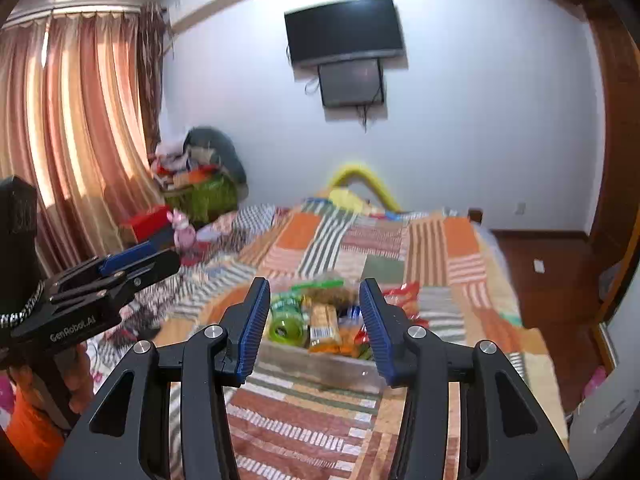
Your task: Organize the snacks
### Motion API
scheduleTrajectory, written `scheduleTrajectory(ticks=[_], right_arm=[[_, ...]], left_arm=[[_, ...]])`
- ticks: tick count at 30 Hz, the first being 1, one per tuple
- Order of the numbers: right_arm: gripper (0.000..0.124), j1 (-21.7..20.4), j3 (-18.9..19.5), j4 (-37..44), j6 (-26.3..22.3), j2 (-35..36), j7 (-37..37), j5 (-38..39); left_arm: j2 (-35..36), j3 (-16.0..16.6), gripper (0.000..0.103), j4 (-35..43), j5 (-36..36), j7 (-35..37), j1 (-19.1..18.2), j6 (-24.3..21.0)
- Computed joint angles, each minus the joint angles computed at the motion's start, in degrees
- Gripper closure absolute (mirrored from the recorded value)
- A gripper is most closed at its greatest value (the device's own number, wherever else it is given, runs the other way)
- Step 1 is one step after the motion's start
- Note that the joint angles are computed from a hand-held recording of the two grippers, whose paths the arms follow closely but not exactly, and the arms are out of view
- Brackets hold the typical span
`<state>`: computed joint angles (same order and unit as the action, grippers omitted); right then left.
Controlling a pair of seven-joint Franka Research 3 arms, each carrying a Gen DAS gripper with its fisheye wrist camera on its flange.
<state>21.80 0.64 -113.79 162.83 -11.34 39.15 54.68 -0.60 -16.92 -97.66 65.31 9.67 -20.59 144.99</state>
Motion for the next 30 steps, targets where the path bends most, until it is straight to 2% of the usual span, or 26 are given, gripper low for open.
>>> scheduleTrajectory(ticks=[4, 6, 8, 20, 30], right_arm=[[0.078, 1.15, -0.47, -1.89, 2.32, -2.96, -2.07, 2.71], [0.07, 1.85, -0.61, -2.55, 3.95, -3.62, -2.58, 3.38], [0.055, 2.46, -0.55, -3.34, 5.97, -4.13, -2.4, 3.57], [0.021, 7.06, -1.96, -6.48, 15.5, -5.17, -0.61, 1.46], [0.021, 10.5, -4.65, -9.31, 18.97, -6.62, 4.13, -5.14]], left_arm=[[-2.28, -1.37, 0.039, -0.77, 3.37, -1.99, -0.7, -2.64], [-3.2, -2.22, 0.035, -1.16, 4.86, -3.21, -0.92, -4.1], [-3.57, -2.74, 0.031, -1.35, 5.61, -3.86, -0.93, -4.75], [-5.1, -4.95, 0.001, -2.5, 8.67, -6.65, -1.64, -10.13], [-5.39, -5.49, 0.0, -2.71, 9.22, -6.28, -1.99, -10.84]])
